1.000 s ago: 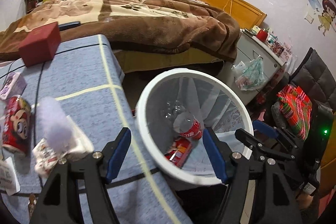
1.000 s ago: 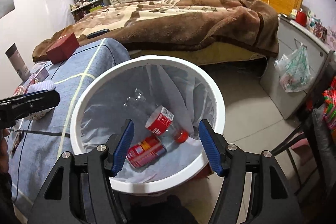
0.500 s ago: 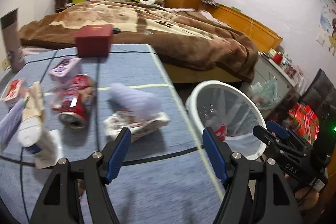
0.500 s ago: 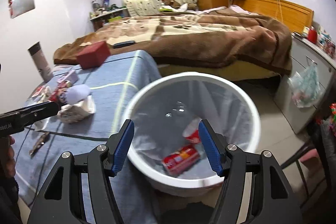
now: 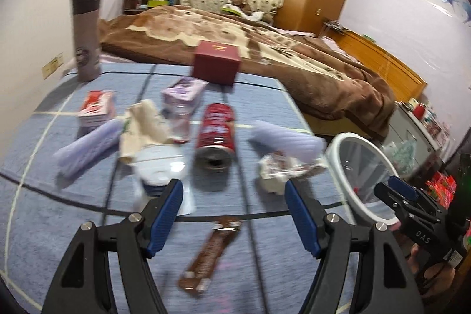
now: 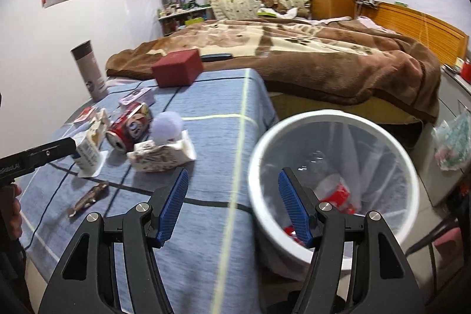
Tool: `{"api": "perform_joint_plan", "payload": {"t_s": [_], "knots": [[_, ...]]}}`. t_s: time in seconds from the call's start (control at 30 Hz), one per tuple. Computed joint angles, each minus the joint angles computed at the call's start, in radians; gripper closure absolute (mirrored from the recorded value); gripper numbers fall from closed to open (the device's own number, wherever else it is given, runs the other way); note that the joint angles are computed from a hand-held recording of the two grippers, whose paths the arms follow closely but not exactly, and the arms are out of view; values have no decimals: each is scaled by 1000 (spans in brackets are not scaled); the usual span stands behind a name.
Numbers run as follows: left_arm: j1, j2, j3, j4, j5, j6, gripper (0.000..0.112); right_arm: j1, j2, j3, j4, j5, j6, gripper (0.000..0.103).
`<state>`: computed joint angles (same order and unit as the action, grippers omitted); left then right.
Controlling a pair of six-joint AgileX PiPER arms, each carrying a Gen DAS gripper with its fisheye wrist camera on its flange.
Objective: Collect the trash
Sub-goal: 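Move both tools back over the table toward the remaining trash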
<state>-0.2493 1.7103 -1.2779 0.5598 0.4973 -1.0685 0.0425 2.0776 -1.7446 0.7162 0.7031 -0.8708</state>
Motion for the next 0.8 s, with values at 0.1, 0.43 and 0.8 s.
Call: {"api": "perform_joint_plan", "payload": {"t_s": [0.1,0.43,0.8], "knots": [[46,-32,60,7,-21,-23,38,25,6,-2,-5,9,8,38],[155,-53,153,-63,-87,35,38,109,38,-38,-59,25,86,38],[220,-7,137,-186,-132,175,37,142,135,-206,-108,119,281,38]]}}
